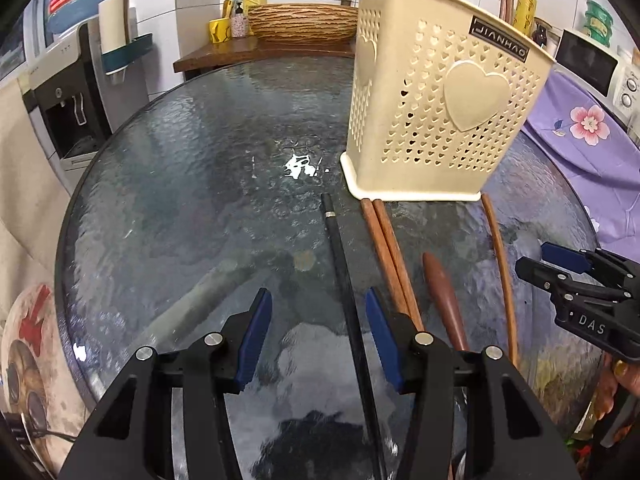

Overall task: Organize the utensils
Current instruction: 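Grasp a black chopstick with the left tool while the right tool grasps the clear plastic spoon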

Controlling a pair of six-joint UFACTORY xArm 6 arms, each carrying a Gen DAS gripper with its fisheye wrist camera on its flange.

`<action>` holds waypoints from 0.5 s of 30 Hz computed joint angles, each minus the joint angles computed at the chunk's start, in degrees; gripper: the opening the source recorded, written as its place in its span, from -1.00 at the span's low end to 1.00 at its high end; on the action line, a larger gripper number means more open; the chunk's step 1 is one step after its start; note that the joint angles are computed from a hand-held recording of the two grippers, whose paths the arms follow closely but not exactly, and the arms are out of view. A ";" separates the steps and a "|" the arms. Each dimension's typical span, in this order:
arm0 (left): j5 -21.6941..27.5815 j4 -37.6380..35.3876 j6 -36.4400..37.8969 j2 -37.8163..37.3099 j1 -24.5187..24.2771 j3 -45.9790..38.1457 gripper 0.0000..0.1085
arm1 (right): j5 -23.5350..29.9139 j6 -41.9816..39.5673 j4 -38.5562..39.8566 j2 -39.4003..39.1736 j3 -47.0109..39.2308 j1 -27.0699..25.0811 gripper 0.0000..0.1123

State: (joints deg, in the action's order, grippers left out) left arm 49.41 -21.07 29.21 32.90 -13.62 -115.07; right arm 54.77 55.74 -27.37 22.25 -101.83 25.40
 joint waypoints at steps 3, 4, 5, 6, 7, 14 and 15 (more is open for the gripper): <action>0.99 1.53 -0.87 2.50 -0.55 -3.69 -0.11 | -0.15 -0.07 0.63 1.23 -1.70 -0.41 -0.24; 1.58 1.95 -1.08 3.30 -0.67 -5.01 -0.12 | 0.00 -0.32 0.83 1.69 -2.38 -0.54 -0.26; 1.98 2.04 -1.11 3.79 -0.74 -5.82 -0.12 | -0.02 -0.57 1.06 1.93 -2.73 -0.67 -0.28; 2.86 2.18 -1.25 4.83 -0.76 -7.60 -0.12 | -0.11 -1.00 1.44 2.38 -3.38 -0.84 -0.29; 3.87 2.44 -1.51 6.06 -0.82 -9.70 -0.13 | 0.17 -1.53 1.60 3.01 -4.30 -0.93 -0.29; 8.82 5.64 -3.46 13.09 -1.78 -21.73 -0.34 | 3.11 -3.85 1.74 6.28 -9.44 -0.84 -0.30; 9.83 5.91 -3.67 14.28 -1.91 -23.85 -0.36 | 3.00 -3.82 1.76 6.11 -9.18 -0.89 -0.30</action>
